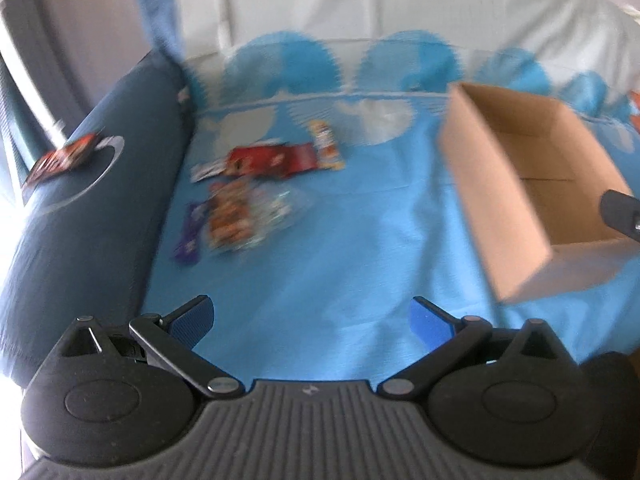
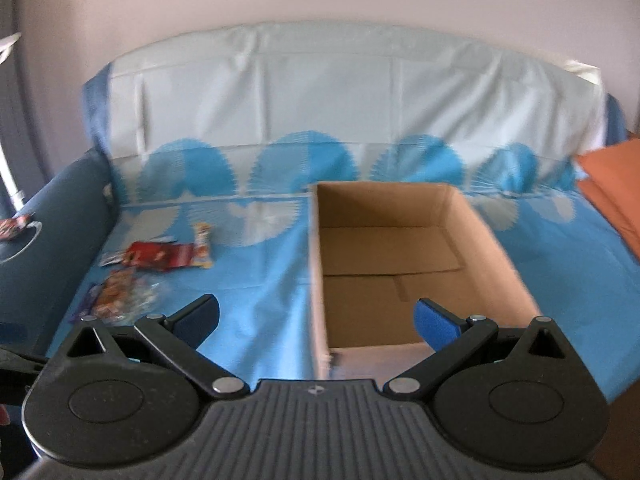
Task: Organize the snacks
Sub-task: 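Grasp the purple chocolate bar with the left tool while the right tool grasps the bag of brown candies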
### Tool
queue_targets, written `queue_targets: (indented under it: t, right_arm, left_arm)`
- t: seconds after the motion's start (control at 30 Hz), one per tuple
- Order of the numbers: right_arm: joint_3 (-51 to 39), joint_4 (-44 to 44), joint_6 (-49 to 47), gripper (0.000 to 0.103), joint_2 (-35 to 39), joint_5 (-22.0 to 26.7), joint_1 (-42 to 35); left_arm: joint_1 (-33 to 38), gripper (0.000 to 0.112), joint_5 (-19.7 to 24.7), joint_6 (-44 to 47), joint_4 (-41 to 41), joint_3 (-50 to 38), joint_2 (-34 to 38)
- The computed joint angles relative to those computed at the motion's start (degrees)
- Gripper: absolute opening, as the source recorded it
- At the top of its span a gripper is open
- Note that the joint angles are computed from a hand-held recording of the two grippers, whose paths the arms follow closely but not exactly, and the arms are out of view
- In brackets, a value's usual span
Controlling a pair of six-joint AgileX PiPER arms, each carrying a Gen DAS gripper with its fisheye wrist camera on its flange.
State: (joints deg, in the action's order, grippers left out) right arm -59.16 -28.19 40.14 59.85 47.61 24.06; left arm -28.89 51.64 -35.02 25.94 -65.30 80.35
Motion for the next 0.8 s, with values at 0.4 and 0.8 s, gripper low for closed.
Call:
queue_targets:
  t: [0.4,0.8]
  right_arm:
    - [-13.6,20.8,-16.9,0.103,24.2,-11.3,3.6]
    - [-72.1,29.8,-26.4,0.103,75.2,3.9,10.1]
  left_arm:
    - [26.3,0.103,-8.1,9.1,-3.6,7.0,3.0]
    - [37.8,0.103,-12.6,17.9,-7.8,8.6,9.8]
